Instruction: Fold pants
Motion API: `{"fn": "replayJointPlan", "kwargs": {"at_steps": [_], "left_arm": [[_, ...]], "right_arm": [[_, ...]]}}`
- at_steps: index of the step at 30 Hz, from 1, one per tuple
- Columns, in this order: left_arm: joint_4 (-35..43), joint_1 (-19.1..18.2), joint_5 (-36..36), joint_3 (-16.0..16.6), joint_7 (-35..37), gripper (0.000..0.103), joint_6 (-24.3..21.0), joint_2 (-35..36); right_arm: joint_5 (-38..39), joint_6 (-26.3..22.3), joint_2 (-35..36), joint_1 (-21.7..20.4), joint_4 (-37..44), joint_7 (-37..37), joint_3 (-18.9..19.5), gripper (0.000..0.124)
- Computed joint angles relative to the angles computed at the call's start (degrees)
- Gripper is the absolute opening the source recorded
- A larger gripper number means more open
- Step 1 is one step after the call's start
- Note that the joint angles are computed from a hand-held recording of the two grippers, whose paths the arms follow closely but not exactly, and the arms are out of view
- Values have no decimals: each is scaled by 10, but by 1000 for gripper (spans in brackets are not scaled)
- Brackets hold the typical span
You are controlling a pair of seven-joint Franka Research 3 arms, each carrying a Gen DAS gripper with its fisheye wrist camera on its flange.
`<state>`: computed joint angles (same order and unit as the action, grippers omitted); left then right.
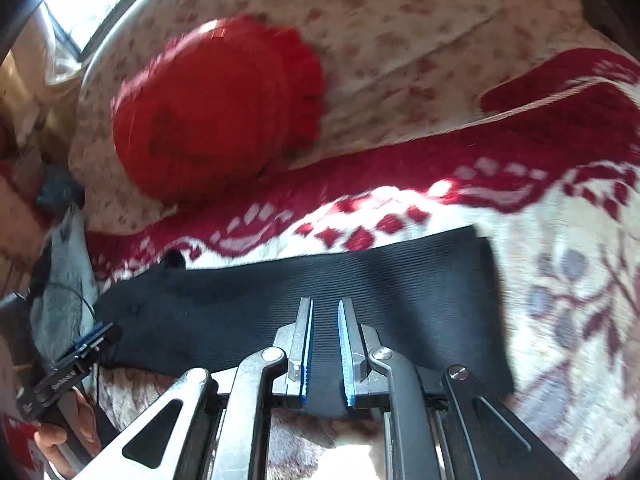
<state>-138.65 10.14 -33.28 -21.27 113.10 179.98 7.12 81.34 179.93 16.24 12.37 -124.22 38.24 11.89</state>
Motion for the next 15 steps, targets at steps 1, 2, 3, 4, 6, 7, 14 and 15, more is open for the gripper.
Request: {"fn": "replayJointPlan", "kwargs": {"at_steps": [1, 2, 3, 4, 6, 7, 14, 15], "left_arm": [[1, -25, 41, 28, -33, 78, -1, 5], [4, -50, 89, 58, -71, 78, -4, 11], [8, -81, 145, 95, -118, 78, -12, 19], [12, -100, 183, 119, -149, 78, -17, 26], [17, -141, 256, 168, -210, 78, -15, 39], [20, -160, 285, 191, -236, 78, -13, 45], [28, -190, 385, 231, -321, 78, -18, 50], [25, -179, 387, 221, -322, 78, -18, 47]], "right_arm": [[-74, -6, 15, 21, 6, 67, -23, 10], [-145, -12, 34, 43, 14, 131, -51, 10], [-211, -16, 49, 73, 20, 196, -87, 10], [-250, -16, 63, 83, 26, 230, -104, 10], [-249, 14, 88, 62, 48, 218, -82, 10], [-261, 22, 96, 60, 55, 232, -82, 10], [-351, -12, 84, 85, 51, 317, -128, 10], [-356, -12, 72, 79, 40, 320, -121, 10]]}}
